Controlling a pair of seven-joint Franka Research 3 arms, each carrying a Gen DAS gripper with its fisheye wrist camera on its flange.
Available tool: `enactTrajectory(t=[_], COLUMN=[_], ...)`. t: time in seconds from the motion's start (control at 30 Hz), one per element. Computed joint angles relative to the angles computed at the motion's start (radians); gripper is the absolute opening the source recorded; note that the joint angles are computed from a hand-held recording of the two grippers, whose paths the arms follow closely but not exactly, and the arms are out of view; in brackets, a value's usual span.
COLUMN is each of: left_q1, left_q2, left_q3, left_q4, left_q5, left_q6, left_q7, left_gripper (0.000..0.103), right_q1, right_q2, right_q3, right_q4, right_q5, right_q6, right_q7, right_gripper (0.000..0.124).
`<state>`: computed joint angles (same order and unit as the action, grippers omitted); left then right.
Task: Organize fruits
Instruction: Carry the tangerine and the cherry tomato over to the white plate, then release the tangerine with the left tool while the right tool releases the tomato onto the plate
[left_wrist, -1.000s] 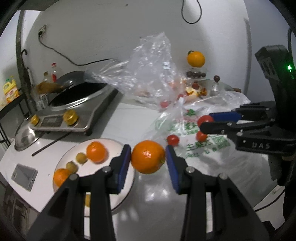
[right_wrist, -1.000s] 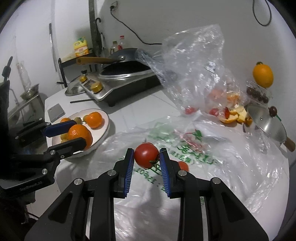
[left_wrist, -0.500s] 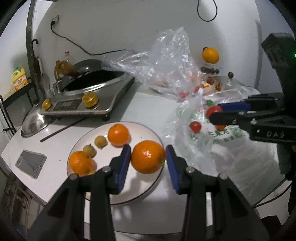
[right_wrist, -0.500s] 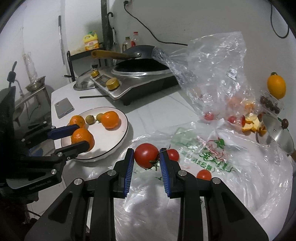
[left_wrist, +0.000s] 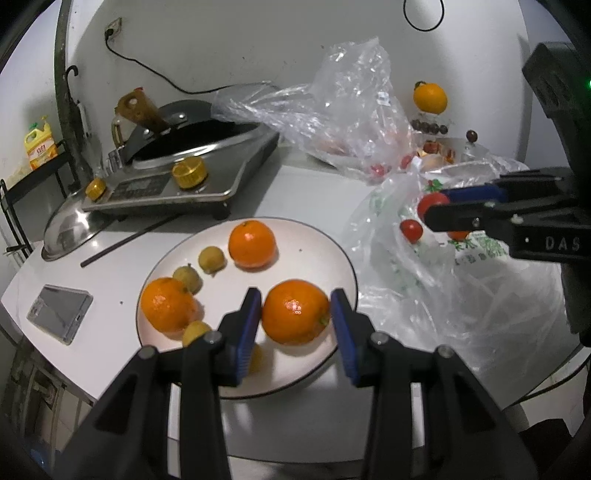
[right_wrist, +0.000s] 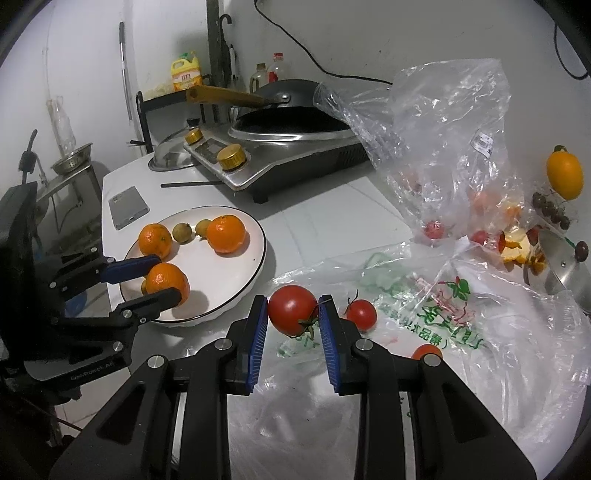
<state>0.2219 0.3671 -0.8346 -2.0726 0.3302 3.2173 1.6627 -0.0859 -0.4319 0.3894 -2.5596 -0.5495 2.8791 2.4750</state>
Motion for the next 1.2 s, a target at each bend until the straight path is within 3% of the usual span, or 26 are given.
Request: enactTrajectory(t=[0.13, 0.67, 1.2], left_q1=[0.006, 0.121, 0.317], left_q2=[0.014, 0.074, 0.116], left_q3=[-0.008, -0.131, -0.294], left_q4=[0.005, 0.008, -0.036], left_q5=[-0.005, -0.067, 0.038], left_q6=[-0.015, -0.051, -0.003], left_q7=[0.009, 0.097, 0.055], left_gripper=[0.040, 0.041, 0.043], right_q1=[0.000, 0.037, 0.148], right_q2=[0.012, 0.052, 0.172], right_q3=[0.002, -0.015, -0.082], right_q4=[0.010, 0.054, 0.162], right_q5=[-0.006, -0.063, -0.171], right_q6=[-0.004, -0.039, -0.082], right_q7=[0.004, 0.040, 0.099], right_gripper=[0.030, 0.030, 0.030])
